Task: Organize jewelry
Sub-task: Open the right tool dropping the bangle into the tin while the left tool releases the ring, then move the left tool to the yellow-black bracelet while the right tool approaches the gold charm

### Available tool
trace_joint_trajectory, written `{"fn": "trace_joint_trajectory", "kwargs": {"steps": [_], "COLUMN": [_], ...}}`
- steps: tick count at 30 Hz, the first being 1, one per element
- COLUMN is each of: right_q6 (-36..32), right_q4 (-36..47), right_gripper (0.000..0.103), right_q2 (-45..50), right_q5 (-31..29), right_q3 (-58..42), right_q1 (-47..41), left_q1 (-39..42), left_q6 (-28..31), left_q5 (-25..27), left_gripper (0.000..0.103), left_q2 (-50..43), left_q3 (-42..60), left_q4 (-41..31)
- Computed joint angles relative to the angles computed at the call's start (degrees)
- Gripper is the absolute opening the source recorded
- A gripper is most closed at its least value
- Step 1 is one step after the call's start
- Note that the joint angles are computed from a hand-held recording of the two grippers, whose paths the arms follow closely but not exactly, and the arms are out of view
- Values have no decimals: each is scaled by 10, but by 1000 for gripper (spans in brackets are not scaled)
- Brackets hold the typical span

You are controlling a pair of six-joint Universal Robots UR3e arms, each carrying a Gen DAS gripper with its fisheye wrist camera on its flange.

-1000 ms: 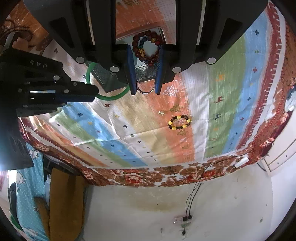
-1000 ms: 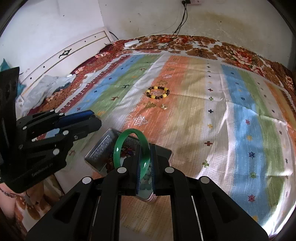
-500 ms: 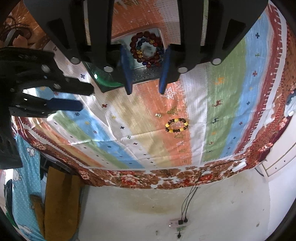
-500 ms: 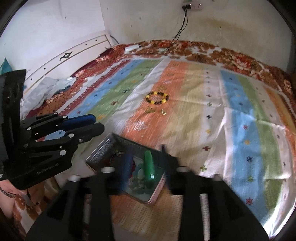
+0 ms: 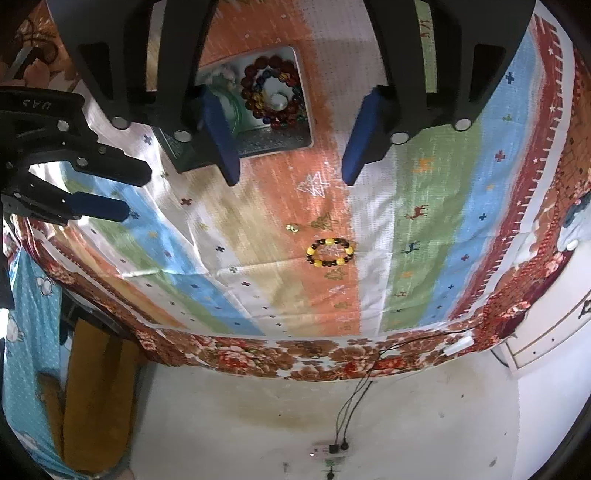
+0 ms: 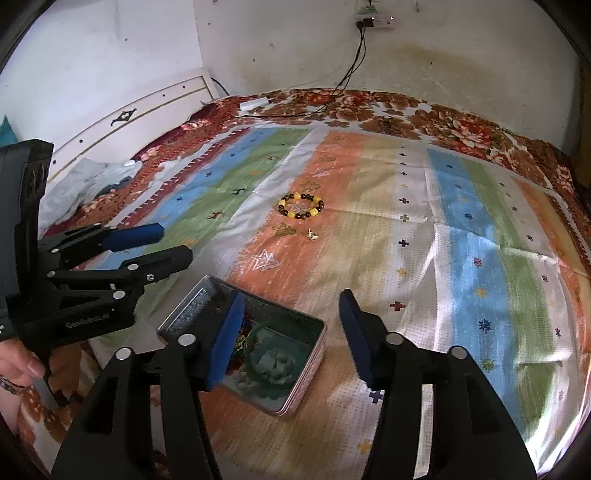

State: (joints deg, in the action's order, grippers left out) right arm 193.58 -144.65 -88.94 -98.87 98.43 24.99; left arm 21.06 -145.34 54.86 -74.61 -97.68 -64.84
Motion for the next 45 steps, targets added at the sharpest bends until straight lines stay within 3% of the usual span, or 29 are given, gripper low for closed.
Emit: {"fn": "trace_joint_trajectory", "kwargs": {"steps": [10,15,25,45], "right_q6": [-20,-23,-40,-60], "right_q4": [-24,-19,17,73], "right_gripper": [63,68,69,69], "right_q2": [41,67,142,257], "right_q5": [2,8,7,44], "right_q3": [-30,-63,-150,-292], "right_q1": [-21,-35,-58,-93], "left_q1": [-42,-51,-96,-139], "left_q6": [-64,-72,-112,-148], "left_q5": [51,65,107,166], "left_gripper": [81,81,86,87], "left_q2": [-95,-133,-232,-405], "left_q3": [66,104,191,390], "left_q4": [67,61,120,66]}}
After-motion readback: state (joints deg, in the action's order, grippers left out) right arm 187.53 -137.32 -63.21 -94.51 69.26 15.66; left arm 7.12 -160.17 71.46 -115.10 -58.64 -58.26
